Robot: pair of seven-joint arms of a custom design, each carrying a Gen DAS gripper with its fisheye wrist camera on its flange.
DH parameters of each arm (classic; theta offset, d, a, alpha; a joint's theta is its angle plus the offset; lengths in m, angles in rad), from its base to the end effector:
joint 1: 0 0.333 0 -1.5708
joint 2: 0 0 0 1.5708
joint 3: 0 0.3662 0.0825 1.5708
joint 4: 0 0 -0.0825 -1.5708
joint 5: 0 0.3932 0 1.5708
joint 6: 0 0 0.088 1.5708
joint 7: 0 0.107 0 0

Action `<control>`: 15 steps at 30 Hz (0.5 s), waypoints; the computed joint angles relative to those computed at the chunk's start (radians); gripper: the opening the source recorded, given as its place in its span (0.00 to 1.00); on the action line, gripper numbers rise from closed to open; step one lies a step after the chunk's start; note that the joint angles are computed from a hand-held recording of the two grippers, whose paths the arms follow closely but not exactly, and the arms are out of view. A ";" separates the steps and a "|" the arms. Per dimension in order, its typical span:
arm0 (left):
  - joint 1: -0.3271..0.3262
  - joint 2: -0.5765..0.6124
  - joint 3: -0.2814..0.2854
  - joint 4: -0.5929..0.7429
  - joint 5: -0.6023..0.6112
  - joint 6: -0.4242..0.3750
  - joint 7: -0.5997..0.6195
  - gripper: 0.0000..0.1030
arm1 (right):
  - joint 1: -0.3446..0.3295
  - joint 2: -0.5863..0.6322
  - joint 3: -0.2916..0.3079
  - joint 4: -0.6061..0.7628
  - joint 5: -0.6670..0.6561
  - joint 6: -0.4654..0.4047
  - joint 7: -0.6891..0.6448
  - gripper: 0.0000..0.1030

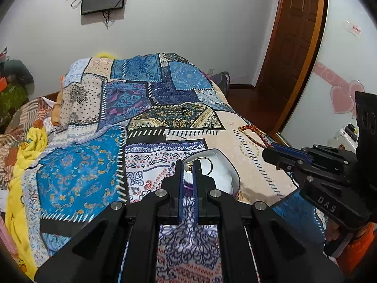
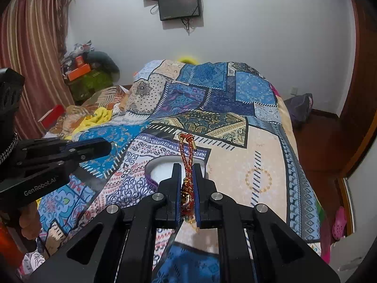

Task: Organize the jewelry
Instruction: 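Carry the bracelet into the purple tin and open the right gripper while the left drops the ring in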

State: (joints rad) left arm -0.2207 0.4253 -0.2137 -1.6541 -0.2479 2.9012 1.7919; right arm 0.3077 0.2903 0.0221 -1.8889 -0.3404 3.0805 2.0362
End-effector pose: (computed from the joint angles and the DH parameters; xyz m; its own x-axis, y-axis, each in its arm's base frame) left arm 0.6944 -0.2737 0.5076 -0.4272 -0.8931 0.1410 -0.6472 0.1932 -0.7374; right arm 0.6441 0.2474 0.5022 0.2319 -0.9684 -0.0923 -0.6202 -0.0741 -0.7809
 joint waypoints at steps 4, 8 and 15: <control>0.001 0.037 -0.005 0.051 -0.001 -0.036 0.004 0.05 | -0.018 0.028 0.021 0.035 0.015 -0.021 -0.030 0.08; -0.014 0.073 0.006 0.095 0.022 -0.063 0.003 0.05 | -0.078 0.045 0.097 0.051 0.086 -0.040 -0.117 0.08; -0.020 0.141 0.008 0.191 0.043 -0.160 0.004 0.05 | -0.128 0.090 0.167 0.105 0.203 -0.099 -0.263 0.08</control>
